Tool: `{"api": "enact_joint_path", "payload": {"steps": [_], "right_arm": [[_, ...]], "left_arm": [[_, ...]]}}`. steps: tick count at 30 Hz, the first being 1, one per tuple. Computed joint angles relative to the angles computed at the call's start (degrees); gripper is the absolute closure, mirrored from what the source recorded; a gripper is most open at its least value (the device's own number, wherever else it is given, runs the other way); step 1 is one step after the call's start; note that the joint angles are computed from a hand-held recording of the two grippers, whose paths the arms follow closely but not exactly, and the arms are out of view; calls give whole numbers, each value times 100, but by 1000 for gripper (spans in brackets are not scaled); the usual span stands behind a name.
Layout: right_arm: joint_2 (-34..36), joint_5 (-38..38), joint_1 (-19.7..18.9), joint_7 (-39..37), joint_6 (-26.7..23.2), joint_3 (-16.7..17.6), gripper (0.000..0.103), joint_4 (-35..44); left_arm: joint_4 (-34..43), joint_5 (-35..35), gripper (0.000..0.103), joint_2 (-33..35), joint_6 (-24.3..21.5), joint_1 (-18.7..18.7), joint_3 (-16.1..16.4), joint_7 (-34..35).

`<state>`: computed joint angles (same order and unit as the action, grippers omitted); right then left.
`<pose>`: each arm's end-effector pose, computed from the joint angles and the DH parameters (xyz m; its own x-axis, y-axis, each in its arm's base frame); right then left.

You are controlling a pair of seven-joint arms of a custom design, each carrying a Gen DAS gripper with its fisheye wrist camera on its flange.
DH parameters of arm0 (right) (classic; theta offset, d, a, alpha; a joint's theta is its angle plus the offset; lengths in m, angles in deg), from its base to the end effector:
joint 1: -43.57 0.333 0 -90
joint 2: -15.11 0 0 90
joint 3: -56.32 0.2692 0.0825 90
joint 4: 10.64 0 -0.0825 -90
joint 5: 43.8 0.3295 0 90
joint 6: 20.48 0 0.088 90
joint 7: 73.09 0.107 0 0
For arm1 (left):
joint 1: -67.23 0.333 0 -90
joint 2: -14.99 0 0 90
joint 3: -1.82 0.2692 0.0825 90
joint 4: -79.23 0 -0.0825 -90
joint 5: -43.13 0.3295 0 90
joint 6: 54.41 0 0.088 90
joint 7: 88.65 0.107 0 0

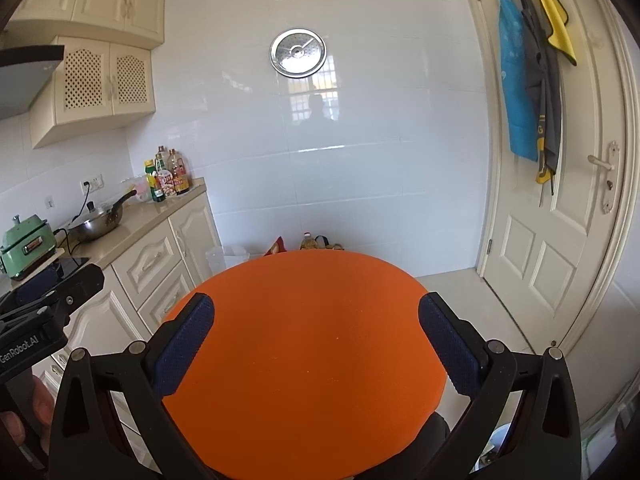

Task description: Collect trash

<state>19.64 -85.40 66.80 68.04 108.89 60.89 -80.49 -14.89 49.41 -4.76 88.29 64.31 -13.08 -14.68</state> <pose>0.4828 0.2310 0.7803 -0.1528 -0.9807 -0.1216 -0.3700 0.1709 -0.9132 0.3882 -0.1634 0.8183 -0.1623 -0.9845 0.0670 -0.3746 -0.0014 -0.9272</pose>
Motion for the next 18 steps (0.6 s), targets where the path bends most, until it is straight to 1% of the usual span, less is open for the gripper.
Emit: {"api": "enact_joint_path", "payload": {"steps": [2, 5, 10, 14, 18], "right_arm": [[34, -76, 48, 40, -38, 20, 0, 67], [45, -233, 123, 78, -88, 36, 0, 107], [39, -304, 171, 82, -95, 40, 0, 111], [36, -334, 193, 52, -115, 46, 0, 118], [49, -316, 197, 30, -109, 40, 0, 141]], "left_arm": [[-30, 227, 1, 18, 114, 124, -91, -182], [-397, 561, 1, -306, 222, 227, -273, -434], [-607, 708, 1, -458, 331, 240, -449, -640], [-959, 737, 1, -752, 444, 257, -472, -716], [-998, 760, 1, -745, 498, 313, -531, -719]]}}
